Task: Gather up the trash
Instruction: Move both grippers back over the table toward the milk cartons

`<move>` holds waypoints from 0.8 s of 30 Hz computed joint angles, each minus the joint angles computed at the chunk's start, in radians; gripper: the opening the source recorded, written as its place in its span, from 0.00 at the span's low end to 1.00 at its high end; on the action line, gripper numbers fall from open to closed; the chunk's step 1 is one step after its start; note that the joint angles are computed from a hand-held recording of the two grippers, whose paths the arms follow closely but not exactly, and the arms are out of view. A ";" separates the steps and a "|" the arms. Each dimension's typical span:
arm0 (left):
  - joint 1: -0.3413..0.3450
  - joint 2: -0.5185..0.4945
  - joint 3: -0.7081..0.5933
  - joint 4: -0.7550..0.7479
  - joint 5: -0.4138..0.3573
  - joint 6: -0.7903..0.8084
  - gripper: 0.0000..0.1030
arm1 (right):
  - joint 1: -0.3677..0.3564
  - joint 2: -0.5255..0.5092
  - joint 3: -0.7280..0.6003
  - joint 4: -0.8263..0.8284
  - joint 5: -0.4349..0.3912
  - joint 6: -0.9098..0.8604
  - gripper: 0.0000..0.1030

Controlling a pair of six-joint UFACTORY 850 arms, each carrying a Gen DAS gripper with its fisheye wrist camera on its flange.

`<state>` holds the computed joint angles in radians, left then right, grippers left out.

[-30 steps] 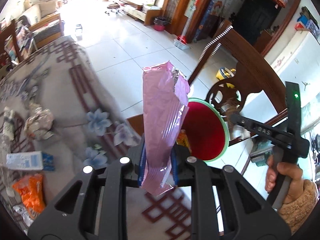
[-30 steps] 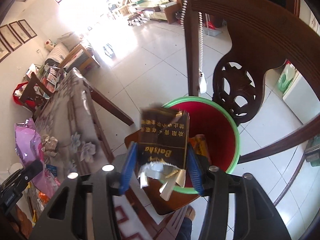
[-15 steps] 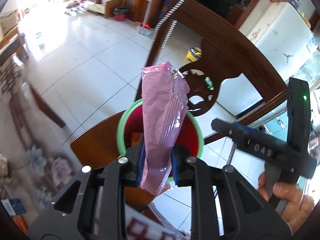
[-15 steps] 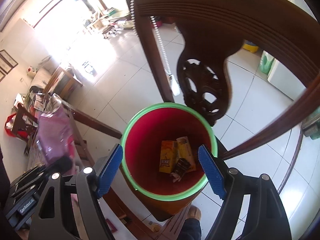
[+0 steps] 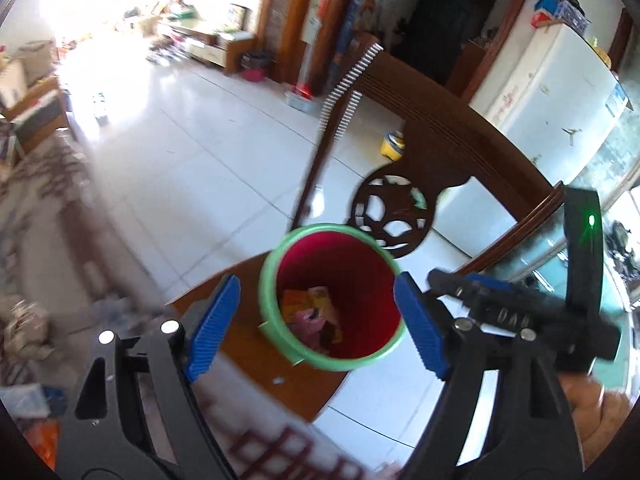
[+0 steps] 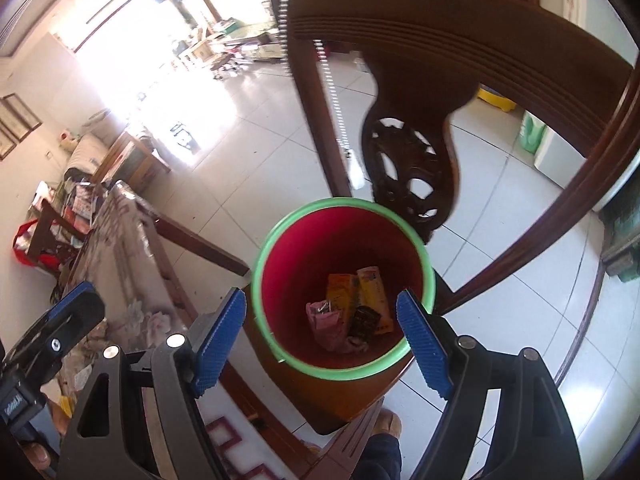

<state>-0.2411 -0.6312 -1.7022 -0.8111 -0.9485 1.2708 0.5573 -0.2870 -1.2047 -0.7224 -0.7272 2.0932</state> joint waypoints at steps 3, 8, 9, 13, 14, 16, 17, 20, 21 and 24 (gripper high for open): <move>0.064 0.039 0.042 -0.015 0.043 0.000 0.77 | 0.023 -0.037 -0.064 -0.009 -0.008 -0.040 0.74; 0.163 0.061 0.070 0.008 0.088 -0.057 0.77 | 0.058 -0.127 -0.190 0.031 -0.009 -0.154 0.76; 0.184 0.056 0.062 0.023 0.096 -0.078 0.77 | 0.062 -0.147 -0.217 0.046 -0.004 -0.180 0.76; 0.256 0.035 0.036 0.069 0.117 -0.147 0.77 | 0.082 -0.227 -0.328 0.082 -0.002 -0.262 0.76; 0.274 0.027 0.024 0.081 0.118 -0.164 0.77 | 0.087 -0.244 -0.354 0.090 -0.002 -0.281 0.76; 0.315 0.008 -0.003 0.104 0.118 -0.191 0.77 | 0.099 -0.299 -0.438 0.116 -0.012 -0.337 0.76; 0.331 0.000 -0.015 0.112 0.119 -0.200 0.77 | 0.106 -0.325 -0.478 0.129 -0.019 -0.362 0.76; 0.391 -0.028 -0.059 0.136 0.117 -0.221 0.77 | 0.127 -0.432 -0.638 0.194 -0.041 -0.471 0.77; 0.408 -0.039 -0.075 0.143 0.114 -0.227 0.77 | 0.133 -0.472 -0.696 0.218 -0.051 -0.507 0.77; 0.463 -0.080 -0.134 0.172 0.111 -0.251 0.77 | 0.154 -0.610 -0.910 0.312 -0.096 -0.648 0.77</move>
<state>0.2221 -0.7115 -1.8364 -0.6388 -0.8373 1.0194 0.7117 -0.8967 -2.1145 -0.4108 -0.8233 1.4452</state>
